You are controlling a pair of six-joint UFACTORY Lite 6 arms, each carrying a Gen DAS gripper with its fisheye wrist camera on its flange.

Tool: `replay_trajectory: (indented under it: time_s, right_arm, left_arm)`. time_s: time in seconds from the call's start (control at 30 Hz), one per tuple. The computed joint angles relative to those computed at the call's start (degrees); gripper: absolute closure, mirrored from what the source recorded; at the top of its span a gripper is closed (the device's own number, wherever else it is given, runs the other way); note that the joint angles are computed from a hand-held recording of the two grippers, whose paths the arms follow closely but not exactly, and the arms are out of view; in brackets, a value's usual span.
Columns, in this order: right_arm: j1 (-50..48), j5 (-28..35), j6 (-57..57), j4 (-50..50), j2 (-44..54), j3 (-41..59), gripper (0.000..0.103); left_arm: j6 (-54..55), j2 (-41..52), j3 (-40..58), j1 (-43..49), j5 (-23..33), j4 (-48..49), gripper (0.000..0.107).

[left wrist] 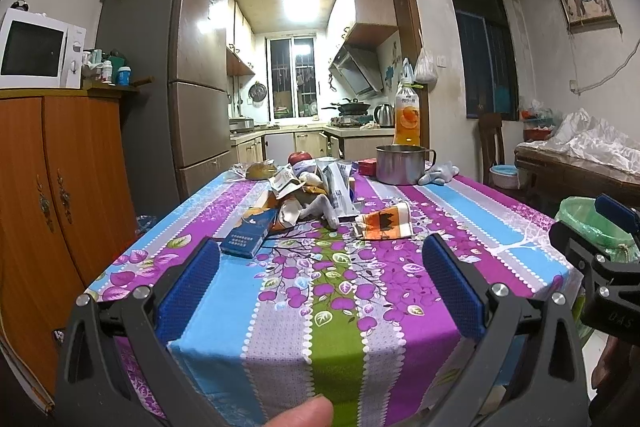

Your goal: Collect trash

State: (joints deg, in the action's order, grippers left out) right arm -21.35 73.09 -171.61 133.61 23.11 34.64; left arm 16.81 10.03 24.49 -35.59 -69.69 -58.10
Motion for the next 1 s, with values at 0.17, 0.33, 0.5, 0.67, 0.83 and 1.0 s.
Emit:
replay_trajectory:
  time_s: [0.17, 0.33, 0.5, 0.67, 0.83, 1.0]
  right_arm:
    - [2.03, -4.55, 1.76, -1.12, 0.73, 3.42, 0.004]
    - [5.14, -8.44, 3.98, -1.32, 2.75, 8.03, 0.004]
    - [8.63, -15.69, 10.82, -4.04, 7.32, 17.34, 0.004]
    - [11.87, -24.12, 22.31, -13.08, 14.43, 31.61, 0.004]
    - [15.14, -30.54, 46.30, -33.22, 26.23, 54.01, 0.004]
    - [18.89, -31.83, 67.58, -56.30, 40.66, 82.81, 0.004]
  left_arm:
    - [-0.72, -2.80, 0.51, 10.05, 7.52, 7.96, 0.009]
    - [-0.59, -1.36, 5.97, 25.28, 16.88, 16.74, 0.009]
    - [-1.08, 3.60, 13.72, 34.75, 25.21, 24.46, 0.009]
    - [-3.76, 13.10, 29.54, 44.33, 40.55, 36.16, 0.009]
    - [3.68, 25.15, 48.78, 48.70, 54.49, 33.50, 0.009]
    - [26.61, 36.32, 65.25, 51.56, 66.40, 13.56, 0.009]
